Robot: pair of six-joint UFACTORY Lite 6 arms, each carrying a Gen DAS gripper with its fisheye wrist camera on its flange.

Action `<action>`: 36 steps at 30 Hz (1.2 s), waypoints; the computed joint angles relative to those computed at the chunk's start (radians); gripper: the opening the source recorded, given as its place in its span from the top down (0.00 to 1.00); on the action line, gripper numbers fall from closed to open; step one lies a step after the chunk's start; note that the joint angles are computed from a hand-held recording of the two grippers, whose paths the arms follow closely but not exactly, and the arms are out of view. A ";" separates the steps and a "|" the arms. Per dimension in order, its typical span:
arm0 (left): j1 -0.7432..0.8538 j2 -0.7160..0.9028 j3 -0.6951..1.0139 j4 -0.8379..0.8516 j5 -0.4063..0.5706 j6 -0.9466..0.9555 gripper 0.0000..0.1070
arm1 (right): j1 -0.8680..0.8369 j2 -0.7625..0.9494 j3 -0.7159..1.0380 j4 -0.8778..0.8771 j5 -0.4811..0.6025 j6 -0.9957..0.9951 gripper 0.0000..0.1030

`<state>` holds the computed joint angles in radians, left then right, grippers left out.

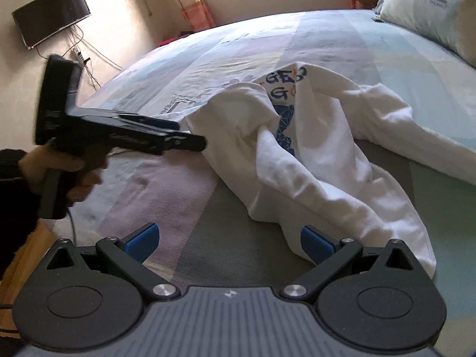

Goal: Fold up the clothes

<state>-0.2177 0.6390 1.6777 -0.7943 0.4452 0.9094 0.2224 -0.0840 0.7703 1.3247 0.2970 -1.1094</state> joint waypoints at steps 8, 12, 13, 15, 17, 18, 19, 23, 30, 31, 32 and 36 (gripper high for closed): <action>0.027 0.073 0.035 -0.338 0.088 0.165 0.25 | -0.043 0.011 -0.025 0.082 0.029 -0.092 0.00; 0.050 0.028 -0.095 -0.628 0.140 0.414 0.27 | -0.036 0.025 -0.022 0.092 0.028 -0.101 0.00; 0.057 0.032 -0.112 -0.684 0.154 0.446 0.27 | -0.033 0.031 -0.019 0.092 0.027 -0.100 0.00; 0.071 0.069 -0.104 -0.755 0.169 0.443 0.37 | -0.025 0.045 -0.012 0.091 0.024 -0.098 0.00; 0.090 0.124 -0.070 -0.789 0.174 0.383 0.51 | -0.014 0.049 -0.009 0.085 0.022 -0.091 0.00; 0.099 0.146 -0.064 -0.827 0.184 0.385 0.57 | -0.010 0.050 -0.008 0.081 0.020 -0.086 0.00; 0.107 0.167 -0.059 -0.866 0.194 0.390 0.64 | -0.006 0.050 -0.007 0.076 0.019 -0.080 0.00; 0.124 0.196 -0.083 -0.992 0.202 0.426 0.88 | 0.004 0.059 -0.004 0.033 0.003 -0.025 0.00; 0.112 -0.081 -0.327 -1.004 0.141 0.524 0.97 | -0.003 -0.002 -0.034 -0.064 -0.007 0.061 0.00; 0.124 -0.134 -0.370 -0.993 0.144 0.520 0.97 | -0.006 -0.015 -0.041 -0.084 -0.007 0.076 0.00; 0.136 -0.187 -0.411 -0.979 0.148 0.512 0.97 | -0.011 -0.031 -0.051 -0.099 -0.005 0.088 0.00; 0.199 -0.381 -0.538 -0.821 0.153 0.397 0.97 | -0.032 -0.107 -0.103 -0.167 0.010 0.143 0.00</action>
